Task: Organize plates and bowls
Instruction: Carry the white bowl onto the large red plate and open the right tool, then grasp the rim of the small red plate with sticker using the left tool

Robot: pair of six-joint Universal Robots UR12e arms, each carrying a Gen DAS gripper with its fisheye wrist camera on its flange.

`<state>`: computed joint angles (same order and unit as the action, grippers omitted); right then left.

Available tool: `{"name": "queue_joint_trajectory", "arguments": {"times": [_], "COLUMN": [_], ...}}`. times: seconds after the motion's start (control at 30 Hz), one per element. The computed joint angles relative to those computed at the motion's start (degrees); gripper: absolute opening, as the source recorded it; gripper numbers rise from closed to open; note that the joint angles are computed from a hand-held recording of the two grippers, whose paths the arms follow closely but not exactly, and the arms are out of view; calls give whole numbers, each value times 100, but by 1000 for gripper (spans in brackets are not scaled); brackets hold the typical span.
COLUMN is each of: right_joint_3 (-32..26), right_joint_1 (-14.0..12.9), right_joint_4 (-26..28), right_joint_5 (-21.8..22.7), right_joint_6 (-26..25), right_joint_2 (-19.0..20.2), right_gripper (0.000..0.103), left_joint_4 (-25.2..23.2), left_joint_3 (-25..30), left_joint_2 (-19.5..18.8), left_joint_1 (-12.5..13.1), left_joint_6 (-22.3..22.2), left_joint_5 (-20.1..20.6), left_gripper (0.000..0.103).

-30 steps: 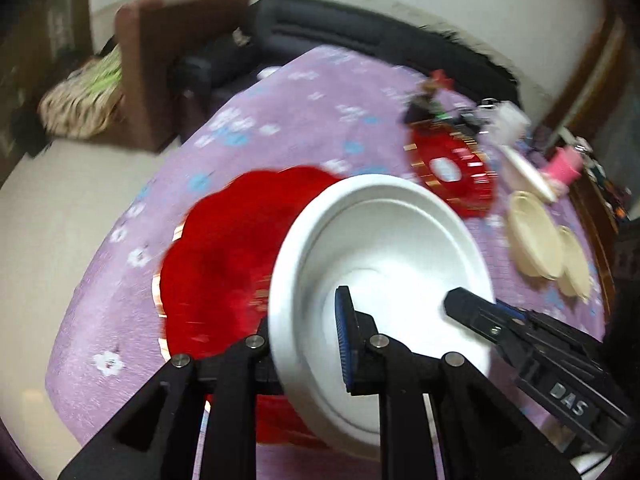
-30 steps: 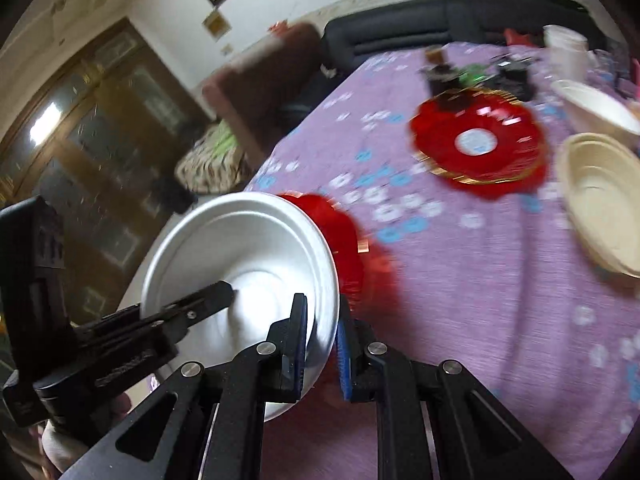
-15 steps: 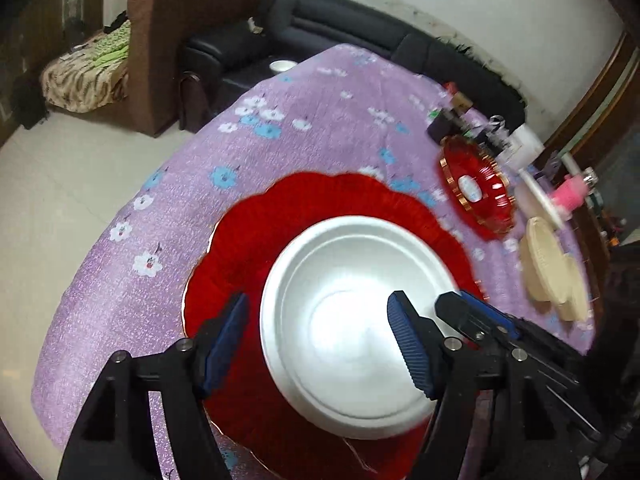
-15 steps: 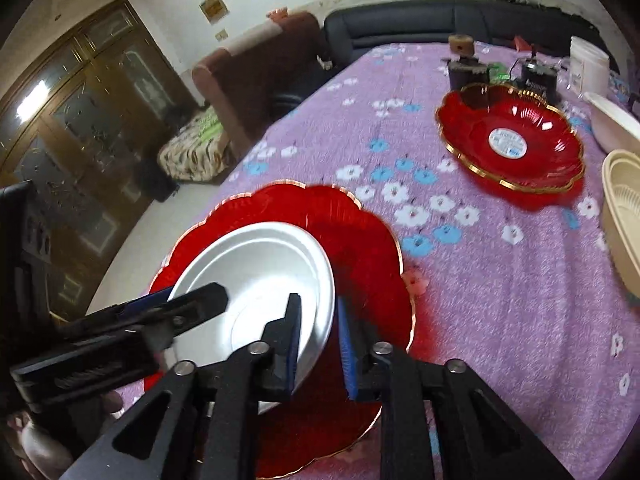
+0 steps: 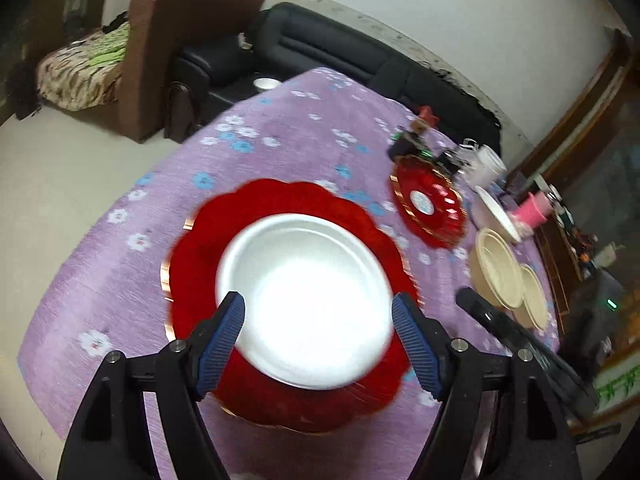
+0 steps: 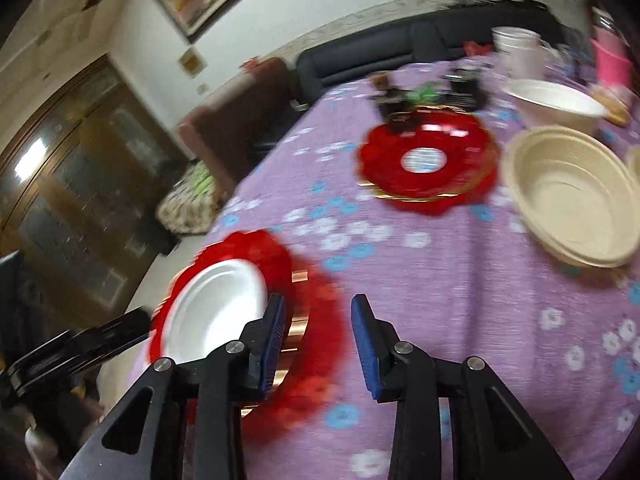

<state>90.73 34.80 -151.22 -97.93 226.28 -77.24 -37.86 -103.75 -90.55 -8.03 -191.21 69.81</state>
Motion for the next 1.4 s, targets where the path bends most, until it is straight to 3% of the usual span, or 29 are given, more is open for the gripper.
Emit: {"name": "queue_joint_trajectory", "arguments": {"times": [0.17,0.27,0.4,0.53,0.63,0.73,0.87,1.1,1.27,1.4], "right_joint_3": [350,380,175,-270,-525,-738,-873,-1157,-1350,-1415], "right_joint_1": [-259,-413,-566,-842,-1068,-1257,-1418,-1548,-1592,-1590], "right_joint_4": [-82,-151,46,890,1429,1839,2162,2532,2870,2960], "right_joint_5": [-85,-37,-287,-399,-163,151,459,742,903,878], "right_joint_6": [654,768,527,124,-32,-111,-150,-361,-484,-523], "right_joint_2": [-198,-261,-338,-300,-191,-19,176,449,612,673], "right_gripper": [38,38,38,37,37,37,37,37,37,37], "left_joint_4": [-235,-515,-905,-1222,-1525,-2159,-2671,-3132,-3300,-3447], "left_joint_3": [226,488,964,1636,2223,2912,3572,4132,4340,4411], "left_joint_2": [-57,-138,-315,-707,-1168,-1751,-2401,-3014,-3167,-3229], "left_joint_1": [-162,-221,-218,-315,-461,-592,-747,-890,-950,-973], "left_joint_6": [395,641,813,813,620,492,329,148,238,300], "left_joint_5": [-95,-66,-265,-233,-69,-117,-12,109,184,234], "left_gripper": [76,76,75,78,80,79,79,79,78,70]}}
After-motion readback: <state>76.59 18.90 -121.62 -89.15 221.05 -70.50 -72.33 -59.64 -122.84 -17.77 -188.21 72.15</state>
